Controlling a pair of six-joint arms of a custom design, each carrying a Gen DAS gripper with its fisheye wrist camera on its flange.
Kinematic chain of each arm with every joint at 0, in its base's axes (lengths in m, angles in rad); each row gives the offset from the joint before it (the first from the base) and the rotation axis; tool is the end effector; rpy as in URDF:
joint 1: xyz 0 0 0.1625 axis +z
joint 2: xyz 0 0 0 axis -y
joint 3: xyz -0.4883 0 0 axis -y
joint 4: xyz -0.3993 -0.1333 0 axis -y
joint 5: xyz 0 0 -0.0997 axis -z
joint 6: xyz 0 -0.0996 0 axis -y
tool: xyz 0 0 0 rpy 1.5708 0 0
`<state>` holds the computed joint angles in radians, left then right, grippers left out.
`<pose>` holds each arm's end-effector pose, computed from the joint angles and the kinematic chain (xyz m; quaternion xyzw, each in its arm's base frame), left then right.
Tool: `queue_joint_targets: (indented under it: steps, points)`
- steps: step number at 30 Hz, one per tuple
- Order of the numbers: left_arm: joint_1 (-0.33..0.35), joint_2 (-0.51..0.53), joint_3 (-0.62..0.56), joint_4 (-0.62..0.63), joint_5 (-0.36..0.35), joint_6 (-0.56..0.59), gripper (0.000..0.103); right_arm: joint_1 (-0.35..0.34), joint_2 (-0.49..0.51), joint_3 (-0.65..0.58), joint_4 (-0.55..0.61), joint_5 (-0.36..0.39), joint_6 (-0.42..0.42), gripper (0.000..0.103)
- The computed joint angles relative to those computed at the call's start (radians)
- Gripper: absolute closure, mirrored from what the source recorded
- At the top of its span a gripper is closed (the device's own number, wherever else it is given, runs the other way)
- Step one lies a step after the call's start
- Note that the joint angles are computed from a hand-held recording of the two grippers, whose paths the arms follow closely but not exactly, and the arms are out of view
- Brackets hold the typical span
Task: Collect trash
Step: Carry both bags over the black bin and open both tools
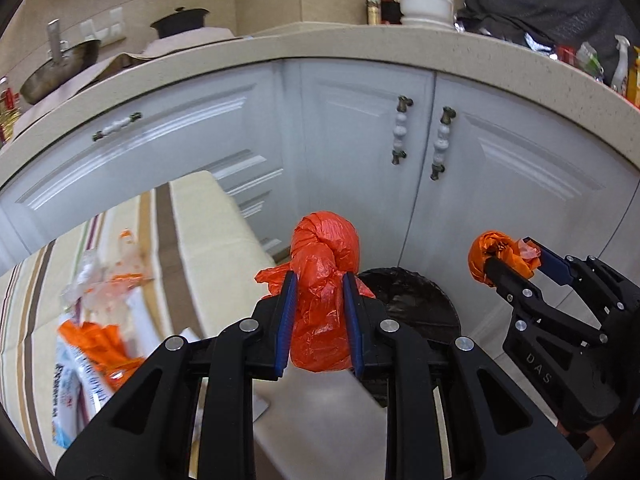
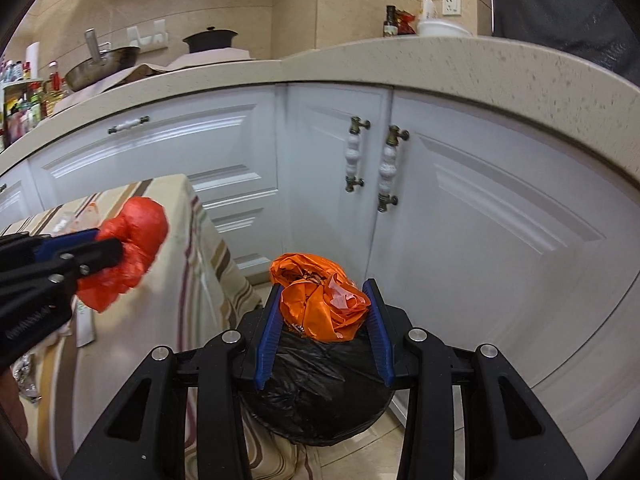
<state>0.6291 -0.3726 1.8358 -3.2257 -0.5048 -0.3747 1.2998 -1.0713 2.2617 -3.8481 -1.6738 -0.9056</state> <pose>-0.3592 -0.5341 -0.0850 0.1931 0.8367 -0.3746 0.3497 -0.0196 -0.5303 0.2625 0.2414 -0.8204 0.4051 0.3232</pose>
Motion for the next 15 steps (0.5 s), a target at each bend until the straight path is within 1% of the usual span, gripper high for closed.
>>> queue_joint_targets:
  steps: [3, 7, 9, 10, 11, 12, 15]
  points:
    - [0.023, 0.03, -0.065, 0.032, -0.024, 0.027, 0.081, -0.008, 0.008, -0.024, 0.023, -0.007, 0.011, 0.063]
    - [0.043, 0.067, -0.129, 0.055, -0.025, 0.054, 0.08, -0.016, 0.024, -0.053, 0.036, -0.013, 0.019, 0.063]
    - [0.055, 0.086, -0.161, 0.072, -0.022, 0.069, 0.078, -0.018, 0.034, -0.068, 0.042, -0.016, 0.02, 0.062]
    - [0.062, 0.095, -0.178, 0.088, -0.022, 0.077, 0.074, -0.02, 0.039, -0.076, 0.048, -0.019, 0.022, 0.057]
    - [0.068, 0.101, -0.193, 0.112, -0.018, 0.074, 0.058, -0.02, 0.044, -0.086, 0.055, -0.025, 0.025, 0.051]
    - [0.072, 0.106, -0.202, 0.127, -0.013, 0.065, 0.05, -0.023, 0.053, -0.096, 0.05, -0.031, 0.029, 0.045]
    - [0.087, 0.104, -0.218, 0.157, -0.035, 0.037, 0.049, -0.028, 0.061, -0.118, 0.066, -0.049, 0.045, 0.044]
